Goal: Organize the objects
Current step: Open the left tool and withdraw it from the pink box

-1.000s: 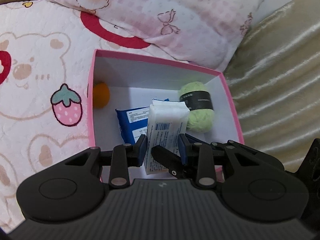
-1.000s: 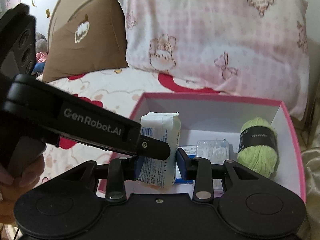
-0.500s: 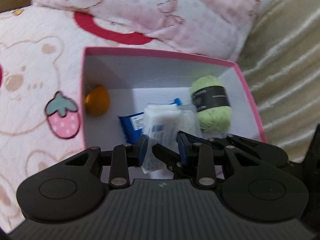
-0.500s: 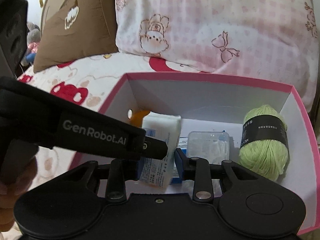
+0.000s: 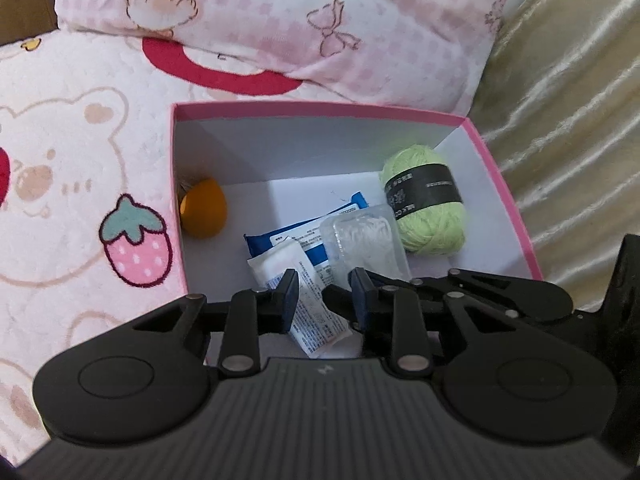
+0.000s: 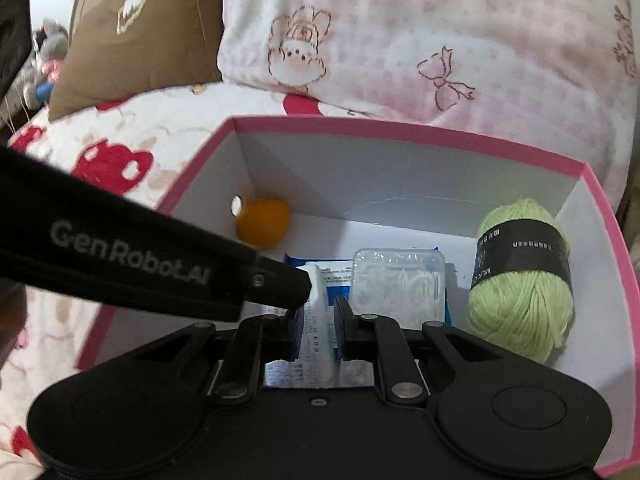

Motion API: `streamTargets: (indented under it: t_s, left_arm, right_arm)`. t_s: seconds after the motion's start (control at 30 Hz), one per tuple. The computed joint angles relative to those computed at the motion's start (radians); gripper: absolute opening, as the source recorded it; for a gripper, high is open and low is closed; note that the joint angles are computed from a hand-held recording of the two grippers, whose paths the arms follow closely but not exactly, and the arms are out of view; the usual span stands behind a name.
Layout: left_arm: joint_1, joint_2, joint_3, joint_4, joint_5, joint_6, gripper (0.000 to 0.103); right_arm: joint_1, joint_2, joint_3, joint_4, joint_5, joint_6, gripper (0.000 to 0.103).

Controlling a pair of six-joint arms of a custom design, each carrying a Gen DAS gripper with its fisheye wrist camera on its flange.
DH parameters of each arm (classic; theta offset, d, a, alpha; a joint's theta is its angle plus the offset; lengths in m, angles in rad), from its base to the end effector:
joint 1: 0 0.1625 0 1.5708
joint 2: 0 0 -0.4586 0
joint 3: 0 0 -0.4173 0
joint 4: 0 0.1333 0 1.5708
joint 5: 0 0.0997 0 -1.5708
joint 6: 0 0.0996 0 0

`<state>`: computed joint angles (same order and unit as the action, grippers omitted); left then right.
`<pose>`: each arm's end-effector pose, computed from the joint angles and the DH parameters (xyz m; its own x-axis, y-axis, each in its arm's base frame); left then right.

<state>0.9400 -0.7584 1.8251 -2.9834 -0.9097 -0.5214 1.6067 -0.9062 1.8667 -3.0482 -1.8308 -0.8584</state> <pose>-0.2292 -0.6436 0.0724 -0.9356 -0.1205 -0.3320 0.1025 0.8069 -0.5817 0.1312 -0.6519 0.1471 -0.6106 -0.5972 0.5201 -0.7547 0.6377 -0.1539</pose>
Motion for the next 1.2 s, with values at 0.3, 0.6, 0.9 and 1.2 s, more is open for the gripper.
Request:
streamTargets:
  t_s: [0.3,0.6,0.9,1.2]
  left_arm:
    - [-0.053,-0.092,0.076,0.092,0.003,-0.053,0.027]
    - [-0.126,-0.202,0.207,0.053,0.051,-0.080,0.028]
    - [-0.215,-0.317,0.316,0.160,0.109,-0.247,0.031]
    - [-0.303,-0.441,0.371,0.436,0.187,-0.480,0.049]
  right_arm:
    - [0.014,-0.125,0.065,0.100,0.028,0.149,0.024]
    - [0.037,-0.231,0.104,0.215,0.069,0.228,0.034]
    - [0.098,-0.290,0.211,0.130,0.041,0.175,0.041]
    - [0.138,-0.335,0.288,0.024,-0.003,0.166,0.048]
